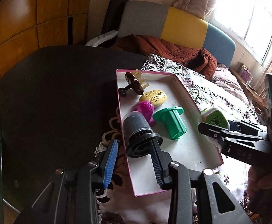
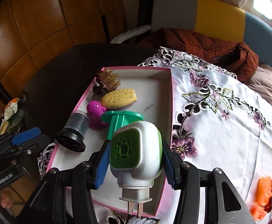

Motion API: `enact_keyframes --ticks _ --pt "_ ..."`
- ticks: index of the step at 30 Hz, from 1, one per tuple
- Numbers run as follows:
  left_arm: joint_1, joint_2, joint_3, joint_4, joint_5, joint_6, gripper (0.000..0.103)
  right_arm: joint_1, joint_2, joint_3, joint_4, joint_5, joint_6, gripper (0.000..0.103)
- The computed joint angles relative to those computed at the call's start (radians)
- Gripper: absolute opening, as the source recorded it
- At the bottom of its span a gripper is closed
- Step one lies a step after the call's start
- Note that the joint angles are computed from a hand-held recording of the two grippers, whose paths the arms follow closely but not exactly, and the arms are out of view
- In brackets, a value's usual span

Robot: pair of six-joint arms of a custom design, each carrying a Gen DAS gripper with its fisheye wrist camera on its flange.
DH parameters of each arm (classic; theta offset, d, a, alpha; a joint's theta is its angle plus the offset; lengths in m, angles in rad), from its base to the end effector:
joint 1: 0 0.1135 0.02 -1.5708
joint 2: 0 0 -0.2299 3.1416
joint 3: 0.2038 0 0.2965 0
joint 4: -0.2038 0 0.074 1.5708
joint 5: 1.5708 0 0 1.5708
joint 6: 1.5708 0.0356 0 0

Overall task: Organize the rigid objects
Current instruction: 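Carry the plug device into the tray and open the right gripper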

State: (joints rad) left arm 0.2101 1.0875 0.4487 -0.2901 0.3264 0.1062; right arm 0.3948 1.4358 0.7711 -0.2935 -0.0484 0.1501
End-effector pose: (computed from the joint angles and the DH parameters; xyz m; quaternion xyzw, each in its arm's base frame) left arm 0.2435 0.0403 0.1058 0.0026 0.9377 -0.1032 0.3317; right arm 0.2925 0.1237 0.1198 -0.1236 0.9452 0.1033 0.2841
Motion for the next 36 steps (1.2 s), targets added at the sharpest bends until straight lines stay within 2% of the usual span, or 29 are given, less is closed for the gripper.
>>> enact_keyframes --ticks 5,9,14,20,36 --pt "0.005 0.012 0.003 0.011 0.007 -0.003 0.036 0.010 0.055 0.030 0.001 0.022 0.007 0.052" --pt "0.002 0.029 0.007 0.012 0.009 0.001 0.036 0.041 0.172 0.104 0.007 0.107 0.008 0.052" --pt "0.003 0.042 0.010 0.014 0.011 0.005 0.036 0.062 0.239 0.169 0.034 0.146 0.006 0.052" --pt "0.000 0.059 0.010 0.024 0.005 0.006 0.036 0.048 0.312 0.242 0.036 0.132 0.048 0.052" --pt "0.000 0.074 0.012 0.036 0.002 0.004 0.036 0.034 0.270 0.188 0.048 0.103 0.072 0.053"
